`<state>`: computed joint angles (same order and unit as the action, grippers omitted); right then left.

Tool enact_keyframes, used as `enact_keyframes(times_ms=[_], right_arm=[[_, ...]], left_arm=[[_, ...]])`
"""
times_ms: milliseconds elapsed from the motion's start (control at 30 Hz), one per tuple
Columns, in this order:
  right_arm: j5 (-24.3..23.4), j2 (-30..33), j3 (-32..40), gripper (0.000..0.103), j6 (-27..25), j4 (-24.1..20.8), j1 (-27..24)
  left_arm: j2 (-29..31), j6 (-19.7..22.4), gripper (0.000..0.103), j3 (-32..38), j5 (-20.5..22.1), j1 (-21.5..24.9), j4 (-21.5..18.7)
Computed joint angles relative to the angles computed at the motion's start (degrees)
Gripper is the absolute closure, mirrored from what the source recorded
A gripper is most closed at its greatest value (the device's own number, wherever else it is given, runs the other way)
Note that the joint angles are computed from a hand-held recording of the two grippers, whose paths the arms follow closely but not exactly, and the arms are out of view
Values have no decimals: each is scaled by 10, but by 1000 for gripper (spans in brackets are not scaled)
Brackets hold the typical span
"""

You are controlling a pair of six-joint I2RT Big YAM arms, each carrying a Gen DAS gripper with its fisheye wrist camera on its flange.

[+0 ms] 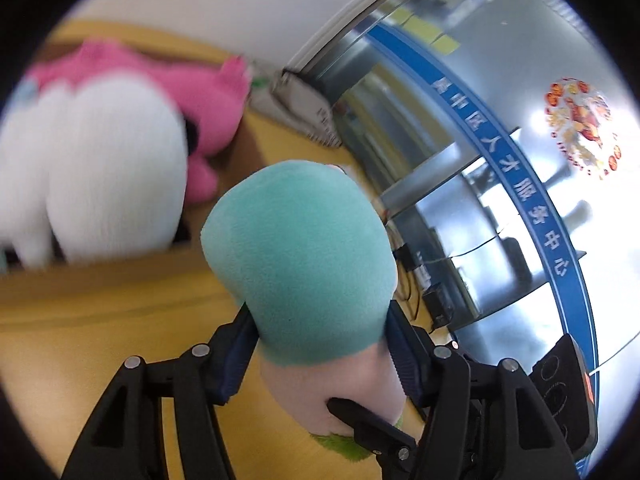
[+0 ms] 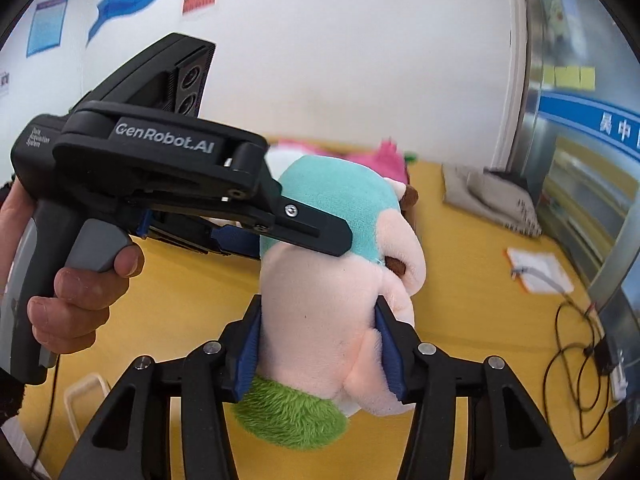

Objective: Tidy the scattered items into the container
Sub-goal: 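Lift the pig plush with both grippers and lower it into the box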

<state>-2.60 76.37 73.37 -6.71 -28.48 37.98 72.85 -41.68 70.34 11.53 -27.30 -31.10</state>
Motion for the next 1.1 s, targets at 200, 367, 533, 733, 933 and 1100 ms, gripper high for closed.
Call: enact_keyframes(times_ms=[200, 367, 533, 733, 933, 1100], right_arm=[[-57, 60, 121, 46, -5, 12, -21], [-105, 133, 202, 46, 22, 34, -39], [-121, 217, 253, 45, 53, 59, -46], [-118, 282, 272, 42, 88, 22, -53], [-105, 262, 235, 42, 89, -31, -60], [-145, 194, 163, 43, 91, 4, -77]], left_arm=[[24, 98, 43, 129, -46, 26, -91], [55, 125, 43, 179, -38, 69, -110], [128, 139, 43, 223, -26, 107, -132], [208, 123, 43, 228, 15, 124, -138], [245, 219, 39, 267, -76, 73, -198], [240, 206, 37, 259, -86, 70, -194]])
